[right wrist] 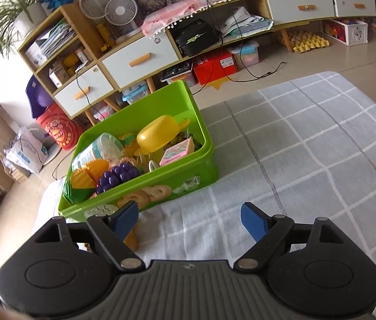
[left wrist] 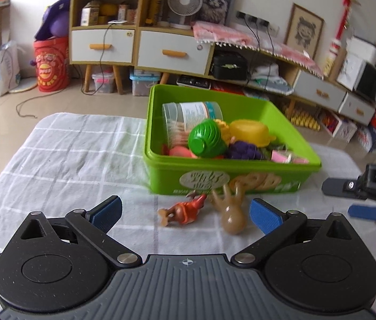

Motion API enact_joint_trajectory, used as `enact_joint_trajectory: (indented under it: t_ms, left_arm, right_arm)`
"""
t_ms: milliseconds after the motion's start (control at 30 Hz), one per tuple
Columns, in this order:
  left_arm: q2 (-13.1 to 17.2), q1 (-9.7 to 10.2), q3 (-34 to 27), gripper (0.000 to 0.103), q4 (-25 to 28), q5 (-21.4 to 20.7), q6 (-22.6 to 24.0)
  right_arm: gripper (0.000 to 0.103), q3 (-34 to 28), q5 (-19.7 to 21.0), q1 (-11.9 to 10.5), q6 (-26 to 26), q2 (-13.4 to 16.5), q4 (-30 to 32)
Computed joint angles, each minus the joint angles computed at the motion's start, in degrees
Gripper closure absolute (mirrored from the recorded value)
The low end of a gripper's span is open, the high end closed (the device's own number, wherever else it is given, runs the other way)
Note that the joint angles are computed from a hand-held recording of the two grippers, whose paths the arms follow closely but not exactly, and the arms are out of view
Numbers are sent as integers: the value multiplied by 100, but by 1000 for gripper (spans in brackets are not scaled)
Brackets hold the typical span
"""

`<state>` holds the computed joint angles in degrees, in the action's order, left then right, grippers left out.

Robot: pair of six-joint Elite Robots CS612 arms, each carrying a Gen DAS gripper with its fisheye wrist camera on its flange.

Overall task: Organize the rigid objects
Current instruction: 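Withdraw both grippers from the bin toward the last two toys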

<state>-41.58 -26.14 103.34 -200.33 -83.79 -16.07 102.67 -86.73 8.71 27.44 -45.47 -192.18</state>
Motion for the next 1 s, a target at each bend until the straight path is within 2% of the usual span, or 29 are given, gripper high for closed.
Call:
enact_joint_trajectory:
  t_ms: [67, 267, 467, 700, 833, 1000]
  left_arm:
    - [11, 23, 10, 2, 29, -80, 185]
    - [82, 105, 30, 2, 47, -282, 562]
    - [206, 149, 40, 2, -87, -385, 1083]
    - [418, 144, -108, 6, -171, -486, 1910]
    - [525, 181, -264, 14, -184, -581, 1924]
    - [624, 219, -393, 22, -314, -650, 1835]
  right_arm:
    - [32, 19, 53, 2, -242, 33, -64]
    - [31, 4, 30, 51, -1082, 168, -132]
    - [31, -29, 241, 60, -1405, 325, -337]
    - [31, -151, 606, 77, -1936, 535, -505]
    - [31, -256, 693, 74, -2010, 633, -435]
    - [30, -352, 670, 70, -2034, 753, -640]
